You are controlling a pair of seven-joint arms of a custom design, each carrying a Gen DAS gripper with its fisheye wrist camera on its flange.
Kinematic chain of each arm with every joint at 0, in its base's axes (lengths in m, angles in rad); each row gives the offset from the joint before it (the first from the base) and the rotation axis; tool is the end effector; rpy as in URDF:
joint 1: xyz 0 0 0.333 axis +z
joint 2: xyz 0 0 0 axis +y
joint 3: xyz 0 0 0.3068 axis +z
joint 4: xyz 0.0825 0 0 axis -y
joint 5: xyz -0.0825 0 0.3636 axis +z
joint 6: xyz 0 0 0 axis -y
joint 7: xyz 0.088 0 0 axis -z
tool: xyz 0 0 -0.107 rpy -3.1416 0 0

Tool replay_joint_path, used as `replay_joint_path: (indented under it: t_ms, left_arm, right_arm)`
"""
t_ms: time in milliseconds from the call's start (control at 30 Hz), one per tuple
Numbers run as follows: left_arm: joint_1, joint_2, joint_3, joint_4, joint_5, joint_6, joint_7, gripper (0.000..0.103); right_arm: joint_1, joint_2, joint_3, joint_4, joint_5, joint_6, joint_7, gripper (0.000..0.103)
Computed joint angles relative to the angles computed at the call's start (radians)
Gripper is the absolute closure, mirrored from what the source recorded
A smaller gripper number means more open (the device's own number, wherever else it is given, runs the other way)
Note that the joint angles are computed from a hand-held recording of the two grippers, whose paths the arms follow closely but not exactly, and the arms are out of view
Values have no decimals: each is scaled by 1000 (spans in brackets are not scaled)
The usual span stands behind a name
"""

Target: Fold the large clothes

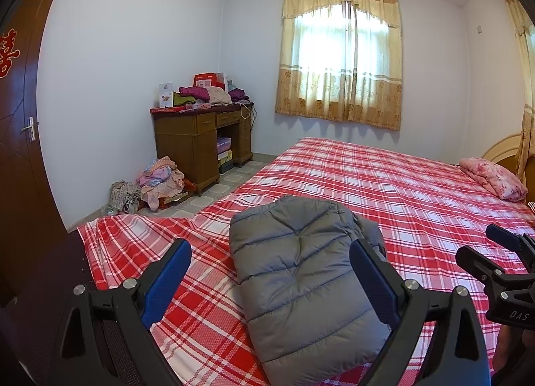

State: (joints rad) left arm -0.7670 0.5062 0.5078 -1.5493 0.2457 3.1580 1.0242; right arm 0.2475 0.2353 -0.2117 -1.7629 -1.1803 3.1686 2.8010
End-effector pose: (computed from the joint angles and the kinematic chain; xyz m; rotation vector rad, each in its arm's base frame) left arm 0.6496 -0.2826 0.5211 -1.4005 1.6640 -1.1395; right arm 0.6210 0.1193 0.5234 -1.5286 1.4689 -0.9529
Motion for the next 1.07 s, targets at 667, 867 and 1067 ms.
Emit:
replay_joint_path:
  t_ms: [667, 867, 1067]
  left_arm:
    - [5, 11, -6, 20, -11, -25, -17, 7]
    - [70, 4, -84, 16, 20, -9, -11, 7]
    - [0, 18, 4, -2, -17, 34, 13, 7]
  right_arm:
    - [2, 2, -12, 12, -39, 14, 25, 3]
    - [-7, 6, 2, 11, -15, 15, -4, 3]
    - [5, 5, -15, 1, -5, 25, -11, 3]
